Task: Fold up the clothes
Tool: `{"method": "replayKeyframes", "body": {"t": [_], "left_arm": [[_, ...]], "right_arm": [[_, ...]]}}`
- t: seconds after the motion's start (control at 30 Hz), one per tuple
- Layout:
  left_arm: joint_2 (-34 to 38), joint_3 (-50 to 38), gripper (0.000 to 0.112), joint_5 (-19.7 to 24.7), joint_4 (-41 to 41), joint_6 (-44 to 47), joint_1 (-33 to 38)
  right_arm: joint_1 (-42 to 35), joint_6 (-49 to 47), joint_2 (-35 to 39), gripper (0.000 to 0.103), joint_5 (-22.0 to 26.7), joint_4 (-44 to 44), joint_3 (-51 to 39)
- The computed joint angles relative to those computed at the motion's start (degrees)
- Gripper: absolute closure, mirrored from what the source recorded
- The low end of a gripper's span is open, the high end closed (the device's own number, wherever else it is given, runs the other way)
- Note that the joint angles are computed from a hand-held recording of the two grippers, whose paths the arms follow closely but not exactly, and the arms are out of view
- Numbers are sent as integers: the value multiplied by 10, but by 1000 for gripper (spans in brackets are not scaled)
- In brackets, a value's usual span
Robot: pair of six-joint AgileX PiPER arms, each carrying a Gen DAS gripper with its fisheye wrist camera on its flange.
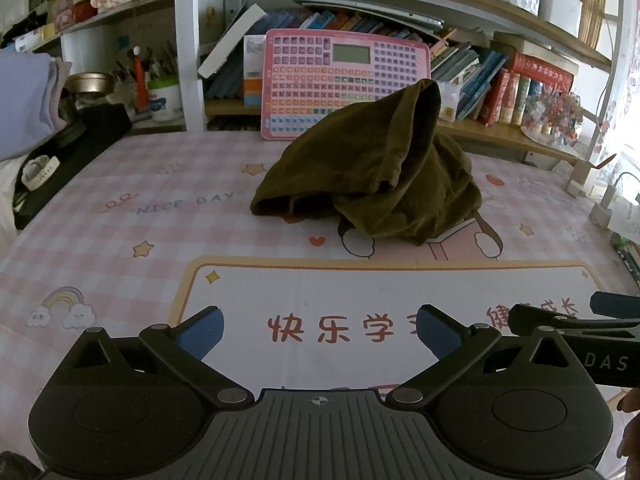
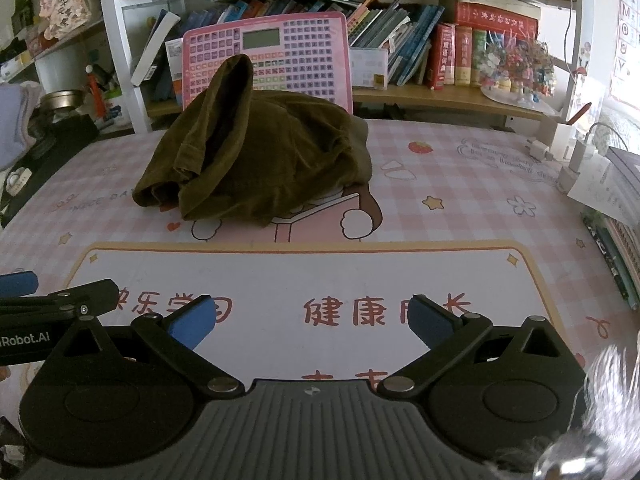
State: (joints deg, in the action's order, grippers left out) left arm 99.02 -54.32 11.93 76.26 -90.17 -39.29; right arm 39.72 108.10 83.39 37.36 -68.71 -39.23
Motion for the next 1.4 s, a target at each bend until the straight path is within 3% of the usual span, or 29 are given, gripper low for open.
{"method": "replayKeyframes", "body": {"t": [1.4], "left_arm": [[-5,-1,9,11,-45,36,-8]], "right_arm": [[-7,-10,-6,0,-8,6,4]]}}
